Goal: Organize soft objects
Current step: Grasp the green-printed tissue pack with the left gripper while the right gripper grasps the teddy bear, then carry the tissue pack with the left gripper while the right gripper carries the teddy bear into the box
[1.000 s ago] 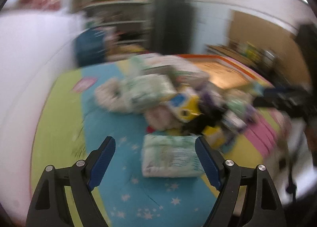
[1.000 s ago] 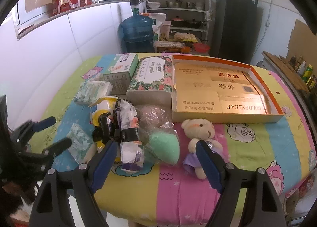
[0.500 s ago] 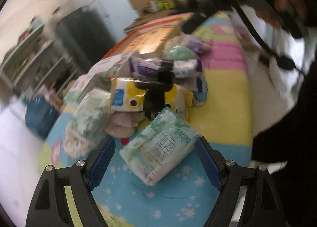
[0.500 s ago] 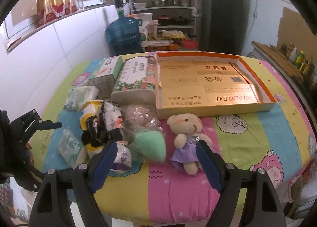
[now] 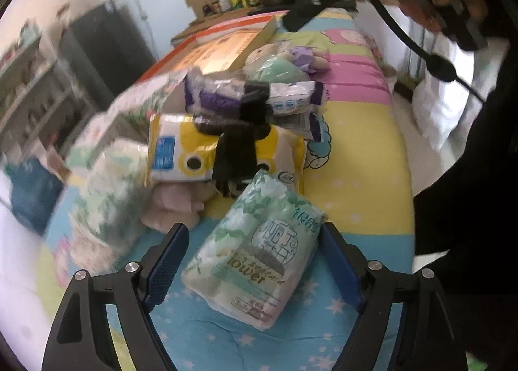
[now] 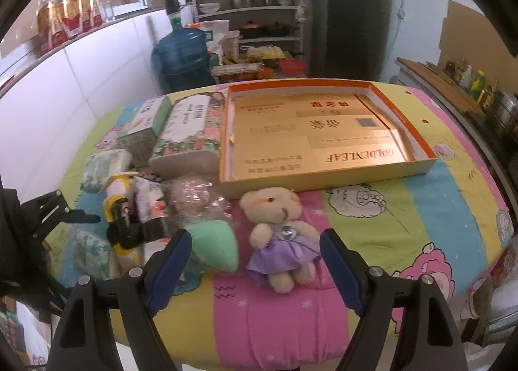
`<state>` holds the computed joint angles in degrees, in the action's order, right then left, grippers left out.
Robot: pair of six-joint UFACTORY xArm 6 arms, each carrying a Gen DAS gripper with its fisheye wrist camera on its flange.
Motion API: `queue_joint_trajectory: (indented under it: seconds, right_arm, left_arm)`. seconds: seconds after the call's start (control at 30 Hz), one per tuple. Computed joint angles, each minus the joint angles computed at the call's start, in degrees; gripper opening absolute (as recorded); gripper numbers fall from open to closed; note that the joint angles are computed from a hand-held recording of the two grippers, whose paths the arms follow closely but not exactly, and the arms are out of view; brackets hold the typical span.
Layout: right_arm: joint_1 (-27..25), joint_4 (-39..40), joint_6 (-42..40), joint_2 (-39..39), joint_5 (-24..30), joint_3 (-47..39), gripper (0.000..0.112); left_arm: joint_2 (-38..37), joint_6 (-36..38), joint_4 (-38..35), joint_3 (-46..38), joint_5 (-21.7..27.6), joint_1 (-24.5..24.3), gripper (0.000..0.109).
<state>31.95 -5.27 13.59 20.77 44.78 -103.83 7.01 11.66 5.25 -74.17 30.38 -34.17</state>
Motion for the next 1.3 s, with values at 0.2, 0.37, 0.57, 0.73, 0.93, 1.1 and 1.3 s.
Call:
queue_joint_trajectory:
  seconds: [0.2, 0.37, 0.57, 0.73, 0.93, 1.1, 1.3]
  right_arm:
    - [0.1, -0.3, -0.7, 1.6, 1.6, -2.3, 0.082]
    - [0.7, 1.5, -2.8, 3.2, 2.4, -4.5, 0.082]
    - [0.4, 2.5, -3.9, 3.9, 1.6, -5.0, 0.082]
    - [-1.3, -1.7, -1.1, 3.6, 1.3, -3.2, 0.082]
    - [-2.4, -0.4, -4.1, 8.6, 5.5, -8.8, 0.082]
    - [-2.9, 2.5, -7.5, 14.6, 11.6, -16.9, 0.058]
    - [-2.8, 2.3, -5.9, 11.6, 8.3, -11.8, 0.046]
  left_arm:
    - [-2.1, -6.1, -4.0, 3.9, -3.3, 0.2, 0.071]
    - [-4.5, -15.5, -0.1, 7.6, -6.6, -0.4, 0.066]
    - [-8.1, -40.8, 12.9, 12.3, -11.4, -0.4, 0.065]
    - [-10.3, -59.7, 23.7, 13.2, -11.5, -0.6, 0.062]
    - [-11.6, -67.9, 29.8, 11.2, -10.5, -0.7, 0.062]
    - [-12.4, -70.6, 32.7, 9.1, -8.0, -1.0, 0.062]
    - [-12.6, -74.8, 35.6, 7.7, -5.6, -1.7, 0.062]
